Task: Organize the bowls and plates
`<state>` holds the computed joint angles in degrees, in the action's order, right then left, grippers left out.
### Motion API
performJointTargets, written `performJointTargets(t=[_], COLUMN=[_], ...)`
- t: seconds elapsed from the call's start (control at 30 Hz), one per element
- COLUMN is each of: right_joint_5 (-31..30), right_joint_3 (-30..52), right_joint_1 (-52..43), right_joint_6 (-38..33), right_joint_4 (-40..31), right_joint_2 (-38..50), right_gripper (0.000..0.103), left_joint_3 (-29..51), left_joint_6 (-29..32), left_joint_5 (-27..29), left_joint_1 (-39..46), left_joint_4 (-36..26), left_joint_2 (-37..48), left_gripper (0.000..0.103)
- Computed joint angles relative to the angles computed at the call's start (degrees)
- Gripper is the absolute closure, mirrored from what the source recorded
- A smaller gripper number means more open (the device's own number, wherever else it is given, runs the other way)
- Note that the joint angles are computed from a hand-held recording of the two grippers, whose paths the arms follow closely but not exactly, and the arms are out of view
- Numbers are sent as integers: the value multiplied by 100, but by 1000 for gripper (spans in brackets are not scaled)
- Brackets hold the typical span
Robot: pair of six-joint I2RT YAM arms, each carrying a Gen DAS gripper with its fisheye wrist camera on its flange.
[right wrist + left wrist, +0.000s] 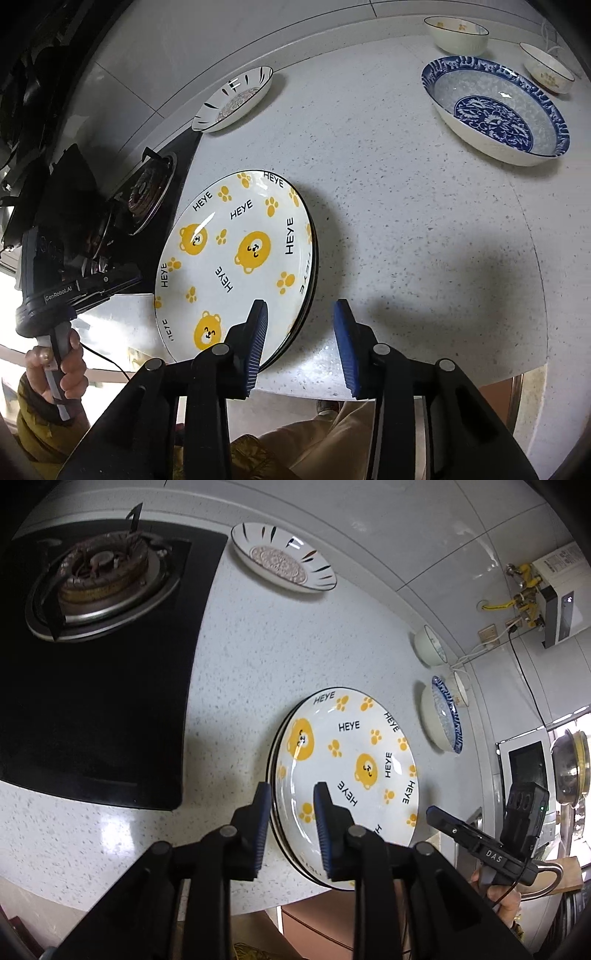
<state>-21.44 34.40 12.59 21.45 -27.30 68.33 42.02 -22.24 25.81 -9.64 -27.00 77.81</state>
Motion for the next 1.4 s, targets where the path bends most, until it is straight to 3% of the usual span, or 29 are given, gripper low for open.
performJointTargets(t=[0.23, 0.3, 0.43, 0.6, 0.7, 0.97, 1.17, 1.4], right_joint_5=[238, 402, 539, 427, 243, -397, -806, -1533], right_joint_3=[3, 127, 461, 1020, 1547, 3618, 5756, 8839], right_joint_1=[105, 170, 206, 6, -177, -460, -504, -483], right_joint_6=[89, 38, -83, -481, -833, -1556, -1918, -1812], right_joint_4=[-302, -482, -616, -428, -270, -261, -866, -2040], right_joint_2=[-630, -817, -892, -317, 485, 3010, 4847, 7037], right_gripper=[63, 55, 42, 31, 28, 26, 26, 26], left_joint_3=[-20, -6, 33, 454, 946, 2746, 5011, 7969], left_joint_6=[442, 623, 863, 1139, 1027, 272, -61, -487], left_joint_5=[335, 498, 690, 669, 499, -257, -905, -1144], left_joint_1=[416, 648, 1047, 1217, 1180, 961, 699, 801], left_joint_4=[-367, -491, -469, -502, -536, -350, -887, -1973], left_joint_2=[-645, -846, -1074, -770, -138, 2139, 3974, 6172], left_gripper=[80, 69, 58, 27, 20, 20, 20, 25])
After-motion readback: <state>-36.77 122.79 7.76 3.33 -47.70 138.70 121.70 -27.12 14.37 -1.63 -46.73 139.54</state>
